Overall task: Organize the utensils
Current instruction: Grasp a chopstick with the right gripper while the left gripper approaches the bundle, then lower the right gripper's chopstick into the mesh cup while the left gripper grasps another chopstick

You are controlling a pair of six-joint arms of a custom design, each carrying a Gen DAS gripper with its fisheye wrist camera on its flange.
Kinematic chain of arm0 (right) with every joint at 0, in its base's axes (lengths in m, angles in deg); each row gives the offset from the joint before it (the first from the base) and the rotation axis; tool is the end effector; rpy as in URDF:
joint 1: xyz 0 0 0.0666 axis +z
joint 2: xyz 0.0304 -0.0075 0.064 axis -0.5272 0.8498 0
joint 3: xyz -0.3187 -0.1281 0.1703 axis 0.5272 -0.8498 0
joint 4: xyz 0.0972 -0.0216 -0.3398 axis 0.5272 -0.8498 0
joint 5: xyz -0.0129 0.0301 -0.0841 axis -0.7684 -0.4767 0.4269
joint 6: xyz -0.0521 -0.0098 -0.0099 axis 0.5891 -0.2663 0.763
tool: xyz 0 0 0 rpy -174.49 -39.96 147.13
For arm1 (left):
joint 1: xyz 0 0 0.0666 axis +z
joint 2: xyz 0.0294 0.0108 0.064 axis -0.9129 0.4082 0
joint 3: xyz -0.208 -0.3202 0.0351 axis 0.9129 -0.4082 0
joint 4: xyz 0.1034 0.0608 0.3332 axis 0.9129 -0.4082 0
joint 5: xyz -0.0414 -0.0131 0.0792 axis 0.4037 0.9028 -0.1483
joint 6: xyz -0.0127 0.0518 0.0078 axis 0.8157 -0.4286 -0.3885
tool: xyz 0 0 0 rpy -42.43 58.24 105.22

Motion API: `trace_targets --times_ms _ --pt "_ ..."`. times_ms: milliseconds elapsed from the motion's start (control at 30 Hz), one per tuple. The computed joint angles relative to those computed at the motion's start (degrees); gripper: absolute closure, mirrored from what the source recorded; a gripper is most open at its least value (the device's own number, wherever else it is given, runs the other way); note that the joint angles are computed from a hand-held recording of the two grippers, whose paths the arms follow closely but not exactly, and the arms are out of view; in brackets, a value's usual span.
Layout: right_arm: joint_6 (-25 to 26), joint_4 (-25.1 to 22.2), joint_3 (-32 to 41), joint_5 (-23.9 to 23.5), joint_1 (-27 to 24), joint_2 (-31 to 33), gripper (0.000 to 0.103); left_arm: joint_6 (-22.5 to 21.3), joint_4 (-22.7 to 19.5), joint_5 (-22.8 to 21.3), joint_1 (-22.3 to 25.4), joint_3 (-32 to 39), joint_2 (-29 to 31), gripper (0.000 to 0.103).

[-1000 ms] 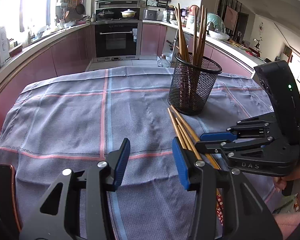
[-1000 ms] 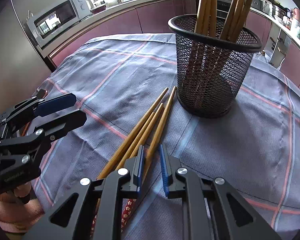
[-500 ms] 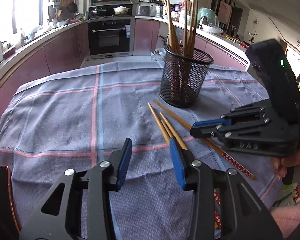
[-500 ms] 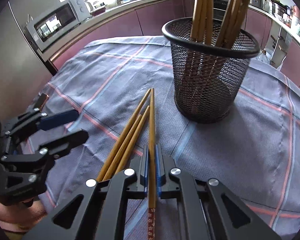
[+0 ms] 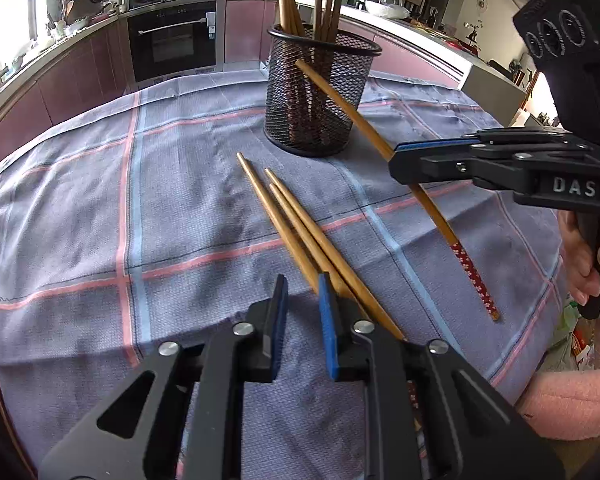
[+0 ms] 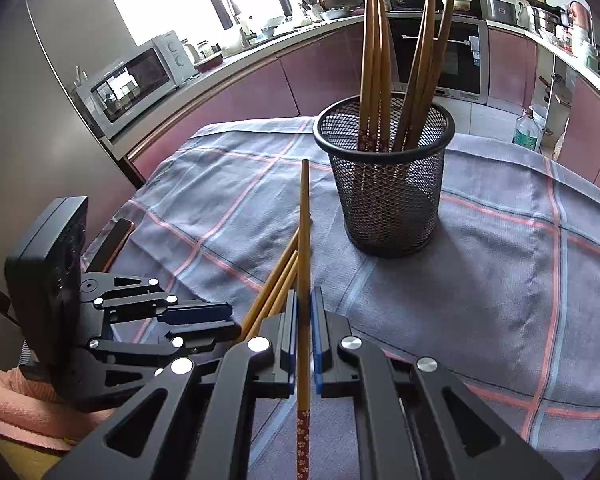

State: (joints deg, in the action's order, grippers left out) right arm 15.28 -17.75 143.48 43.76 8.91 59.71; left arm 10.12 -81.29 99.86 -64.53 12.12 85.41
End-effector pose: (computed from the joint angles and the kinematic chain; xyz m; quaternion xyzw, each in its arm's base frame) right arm 0.3192 0.2650 0.4600 0.0278 0.9331 0.1539 0.3238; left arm 0.4042 -0.0100 0.4121 0.4132 0.8547 -0.1964 0.2452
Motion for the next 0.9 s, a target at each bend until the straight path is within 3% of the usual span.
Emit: trace_targets --times_ms 67,300,600,700,800,900 --pt "0.29 0.47 -0.03 0.12 0.18 -0.25 0.098 0.63 -0.06 -1.8 -0.33 0.69 0.69 0.095" --pt "0.69 2.27 -0.78 1.06 0.44 -1.75 0.098 -0.43 -2.23 1.03 -0.63 3.26 1.71 0.092" --pt "1.52 3.33 -1.43 4.25 0.77 -5.2 0.098 2.22 1.78 -3.75 -3.55 2.96 2.18 0.084" --pt "1.99 3.58 -1.29 5.34 0.72 -6.02 0.098 2.45 2.84 -6.17 -4.23 3.76 2.66 0.086" --pt "2.23 3.65 -1.0 6.18 0.58 -6.45 0.098 2.23 0.48 -7.52 -4.44 5.91 4.8 0.092" --pt "1.92 4.13 -1.58 6.33 0.26 -7.24 0.098 1.85 -1.86 -3.9 -3.48 7.53 5.63 0.092"
